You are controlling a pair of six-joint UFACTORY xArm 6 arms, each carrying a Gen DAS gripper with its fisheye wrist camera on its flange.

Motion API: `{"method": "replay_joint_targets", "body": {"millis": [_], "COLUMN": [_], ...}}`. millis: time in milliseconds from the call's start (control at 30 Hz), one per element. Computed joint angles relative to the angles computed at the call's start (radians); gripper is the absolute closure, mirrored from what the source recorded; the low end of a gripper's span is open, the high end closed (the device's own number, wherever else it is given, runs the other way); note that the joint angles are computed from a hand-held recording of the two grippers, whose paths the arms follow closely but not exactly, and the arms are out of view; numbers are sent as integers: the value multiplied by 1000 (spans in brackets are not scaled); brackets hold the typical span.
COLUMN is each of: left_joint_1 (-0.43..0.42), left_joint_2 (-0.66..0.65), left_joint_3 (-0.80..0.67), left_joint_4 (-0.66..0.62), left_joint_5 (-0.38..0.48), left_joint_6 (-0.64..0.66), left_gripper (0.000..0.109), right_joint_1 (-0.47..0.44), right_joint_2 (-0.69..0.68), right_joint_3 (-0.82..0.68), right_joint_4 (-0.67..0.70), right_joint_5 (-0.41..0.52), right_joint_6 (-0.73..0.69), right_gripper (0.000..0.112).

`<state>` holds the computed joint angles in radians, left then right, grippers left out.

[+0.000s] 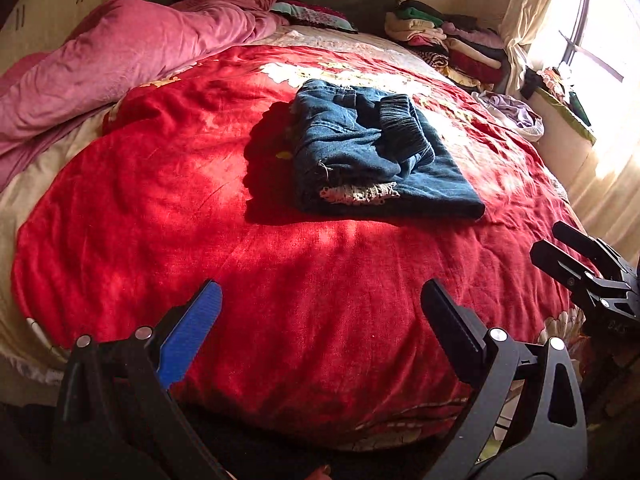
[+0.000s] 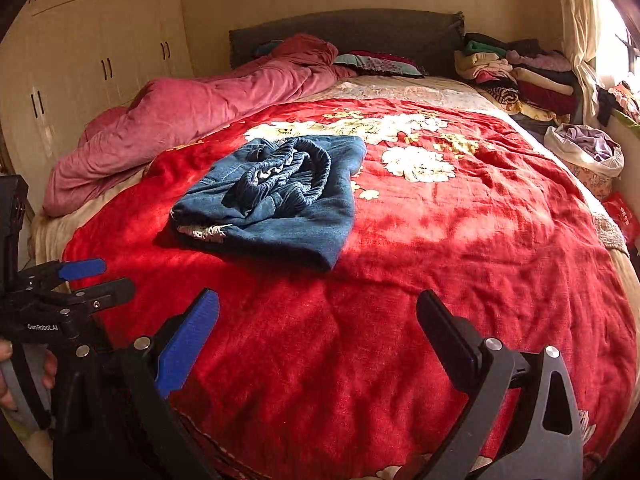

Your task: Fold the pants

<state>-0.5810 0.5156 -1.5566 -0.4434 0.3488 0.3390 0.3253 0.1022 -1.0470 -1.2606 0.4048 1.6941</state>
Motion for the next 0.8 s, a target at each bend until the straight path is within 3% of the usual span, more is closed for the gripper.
{"method": "replay_joint_targets", "body": {"millis": [800], "left_joint_1": [9], "left_joint_2": [-17], "left_joint_3": [16], "left_joint_4": [5], "left_joint_5": [-12], "left_joint_6": [-8], "left_gripper": [15], "right_joint_1": [11], "right_joint_2": [-3], "right_joint_3": [-7], "right_joint_4": [-2], "right_joint_5": [17], "right_joint_6": [-3], "right_gripper": [14]}}
